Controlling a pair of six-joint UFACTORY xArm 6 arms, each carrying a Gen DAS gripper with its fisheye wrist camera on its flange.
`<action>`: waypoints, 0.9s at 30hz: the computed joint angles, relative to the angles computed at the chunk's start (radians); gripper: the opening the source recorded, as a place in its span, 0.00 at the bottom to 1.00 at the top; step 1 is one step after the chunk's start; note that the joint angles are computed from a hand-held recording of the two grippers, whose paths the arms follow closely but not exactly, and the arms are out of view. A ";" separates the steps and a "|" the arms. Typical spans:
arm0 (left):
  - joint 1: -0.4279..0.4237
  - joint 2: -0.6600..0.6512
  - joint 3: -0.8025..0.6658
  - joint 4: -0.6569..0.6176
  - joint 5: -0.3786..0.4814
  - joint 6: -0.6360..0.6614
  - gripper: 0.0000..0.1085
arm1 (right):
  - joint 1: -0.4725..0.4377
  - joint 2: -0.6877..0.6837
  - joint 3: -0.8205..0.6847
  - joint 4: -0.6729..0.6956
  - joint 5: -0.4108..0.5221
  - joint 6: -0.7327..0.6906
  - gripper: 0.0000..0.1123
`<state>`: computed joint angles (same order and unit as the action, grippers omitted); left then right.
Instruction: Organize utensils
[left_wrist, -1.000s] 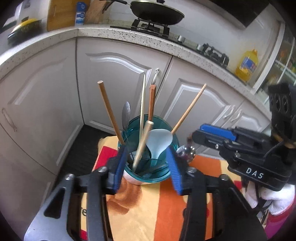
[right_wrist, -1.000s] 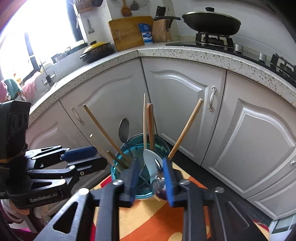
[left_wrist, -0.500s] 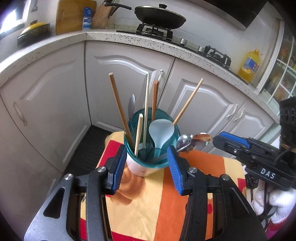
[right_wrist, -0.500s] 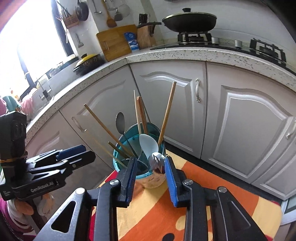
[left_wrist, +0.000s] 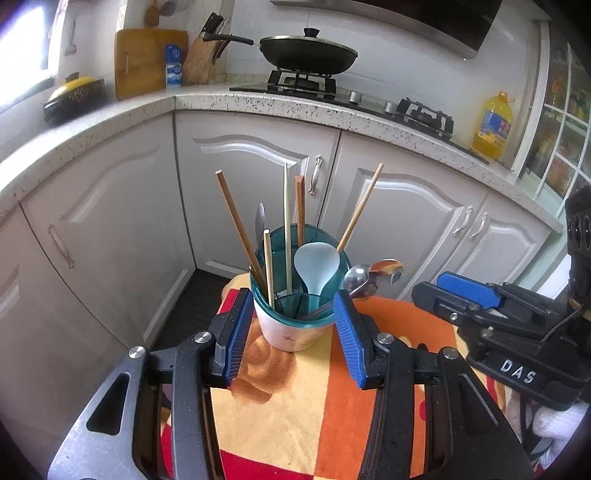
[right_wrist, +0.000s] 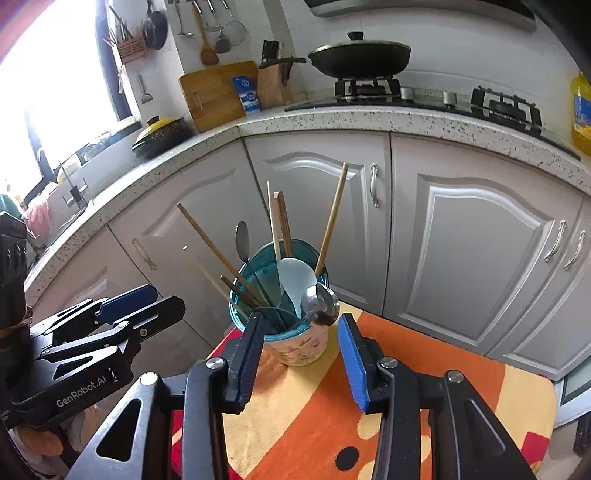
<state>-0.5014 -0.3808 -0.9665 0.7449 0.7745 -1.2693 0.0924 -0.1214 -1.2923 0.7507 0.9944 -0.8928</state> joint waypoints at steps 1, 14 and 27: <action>-0.008 -0.001 -0.003 0.012 0.011 -0.006 0.41 | 0.005 -0.012 0.011 -0.011 -0.012 0.000 0.35; -0.065 -0.011 -0.030 0.069 0.112 -0.045 0.41 | 0.023 -0.071 0.065 -0.006 -0.042 0.008 0.37; -0.097 -0.014 -0.041 0.094 0.178 -0.057 0.41 | 0.025 -0.074 0.066 -0.022 -0.032 0.020 0.39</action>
